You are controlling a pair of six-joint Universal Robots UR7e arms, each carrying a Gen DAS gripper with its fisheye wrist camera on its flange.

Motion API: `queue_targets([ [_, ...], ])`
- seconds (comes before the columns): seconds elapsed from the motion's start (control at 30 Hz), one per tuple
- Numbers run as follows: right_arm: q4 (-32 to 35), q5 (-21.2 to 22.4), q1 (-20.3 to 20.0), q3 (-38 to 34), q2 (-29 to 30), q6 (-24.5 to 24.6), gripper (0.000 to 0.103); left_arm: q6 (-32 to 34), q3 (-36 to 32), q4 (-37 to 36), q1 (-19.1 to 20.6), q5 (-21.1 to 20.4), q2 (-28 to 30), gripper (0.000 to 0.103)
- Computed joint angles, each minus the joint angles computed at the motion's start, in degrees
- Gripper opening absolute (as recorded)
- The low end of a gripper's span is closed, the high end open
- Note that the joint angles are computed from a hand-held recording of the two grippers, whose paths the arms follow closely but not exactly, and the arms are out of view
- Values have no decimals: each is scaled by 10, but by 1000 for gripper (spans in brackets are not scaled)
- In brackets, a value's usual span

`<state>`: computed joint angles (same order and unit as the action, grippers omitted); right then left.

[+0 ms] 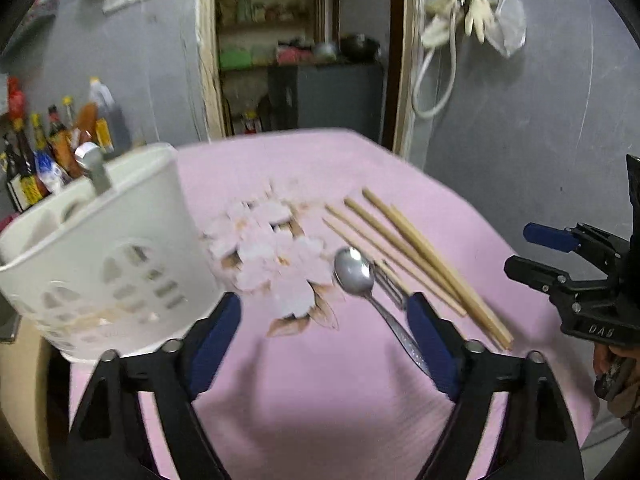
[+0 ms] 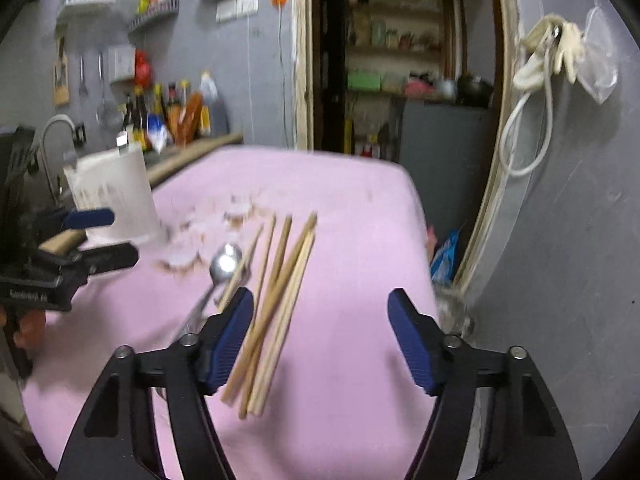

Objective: Organize utensils
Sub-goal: 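Move the left tool to the small spoon while the right tool reaches a chopstick, then close the left tool on the spoon while the right tool closes on the chopstick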

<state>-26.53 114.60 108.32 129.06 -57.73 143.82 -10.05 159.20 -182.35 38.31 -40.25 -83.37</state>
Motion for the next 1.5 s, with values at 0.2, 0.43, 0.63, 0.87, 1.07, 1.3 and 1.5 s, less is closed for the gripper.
queue_targets([
  [0.2, 53, 12, -10, -41, 40, 3, 47, 24, -44, 15, 52, -36, 41, 54],
  [0.43, 97, 27, -11, -80, 69, 7, 35, 59, -88, 0, 96, -50, 92, 42],
  [0.63, 119, 26, -12, -104, 79, 11, 32, 69, -115, -2, 122, -63, 115, 36],
  [0.87, 142, 45, 0, -140, 103, 9, 32, 73, -130, -2, 139, -81, 117, 32],
  [1.07, 156, 66, 4, -157, 111, 1, 30, 79, -147, 11, 155, -113, 119, 22],
  [1.3, 152, 107, 18, -185, 140, -29, 30, 77, -166, 29, 176, -147, 119, 10],
  [1.5, 187, 109, 15, -219, 151, -26, 24, 84, -163, 11, 177, -156, 120, 4],
])
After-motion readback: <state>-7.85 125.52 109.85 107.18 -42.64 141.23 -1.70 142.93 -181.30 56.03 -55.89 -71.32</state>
